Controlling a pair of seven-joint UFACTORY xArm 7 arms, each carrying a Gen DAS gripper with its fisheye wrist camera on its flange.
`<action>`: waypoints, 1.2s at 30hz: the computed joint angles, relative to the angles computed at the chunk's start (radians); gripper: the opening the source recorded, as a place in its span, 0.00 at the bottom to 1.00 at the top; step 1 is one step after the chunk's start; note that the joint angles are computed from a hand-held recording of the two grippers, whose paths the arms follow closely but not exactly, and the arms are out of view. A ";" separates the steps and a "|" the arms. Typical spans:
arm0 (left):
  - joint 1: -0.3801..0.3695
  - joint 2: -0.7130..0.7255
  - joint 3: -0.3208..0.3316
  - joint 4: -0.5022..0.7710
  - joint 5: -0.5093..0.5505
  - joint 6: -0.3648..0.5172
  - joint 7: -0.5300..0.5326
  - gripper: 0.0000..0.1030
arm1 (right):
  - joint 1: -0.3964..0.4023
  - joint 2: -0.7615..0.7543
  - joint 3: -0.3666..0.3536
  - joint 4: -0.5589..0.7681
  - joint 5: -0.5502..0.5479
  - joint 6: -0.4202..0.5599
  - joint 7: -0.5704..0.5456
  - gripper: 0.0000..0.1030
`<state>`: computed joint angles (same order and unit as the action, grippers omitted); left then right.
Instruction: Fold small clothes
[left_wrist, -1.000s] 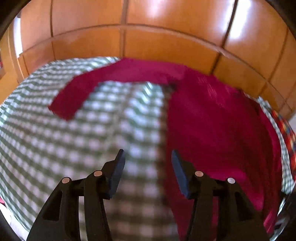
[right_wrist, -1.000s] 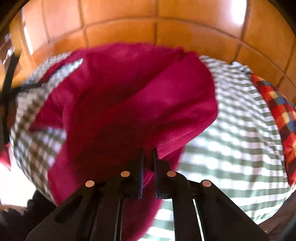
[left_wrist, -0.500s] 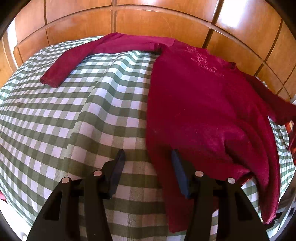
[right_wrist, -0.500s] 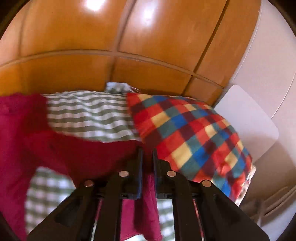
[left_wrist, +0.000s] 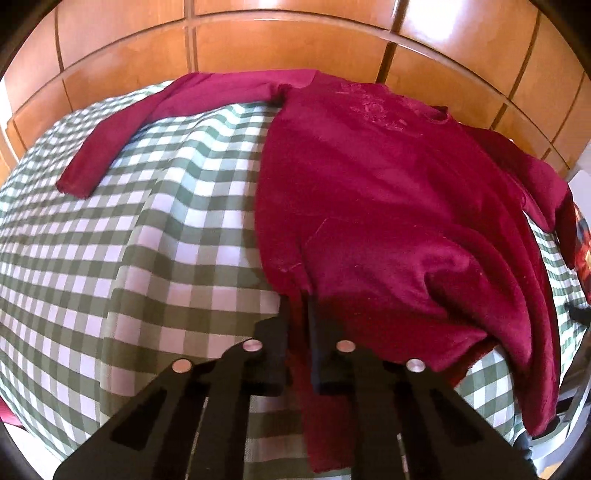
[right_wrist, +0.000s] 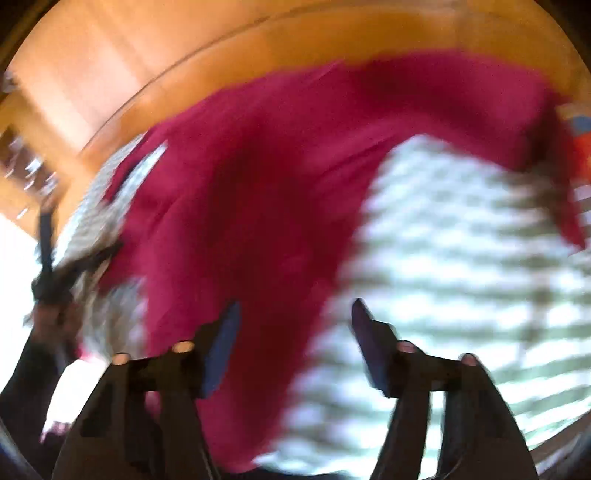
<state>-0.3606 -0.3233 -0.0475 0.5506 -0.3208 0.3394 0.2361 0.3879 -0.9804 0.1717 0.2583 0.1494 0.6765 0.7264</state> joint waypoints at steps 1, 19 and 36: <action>-0.009 -0.006 0.012 0.001 -0.014 0.005 0.015 0.04 | 0.028 0.056 0.018 0.018 0.008 -0.023 -0.006 0.41; 0.037 -0.214 0.114 -0.055 -0.220 0.159 0.204 0.03 | -0.035 -0.191 0.038 -0.038 -0.046 0.161 0.148 0.80; 0.057 -0.502 0.129 -0.259 -0.110 0.388 0.131 0.03 | 0.066 -0.112 0.058 0.074 -0.148 0.416 -0.056 0.09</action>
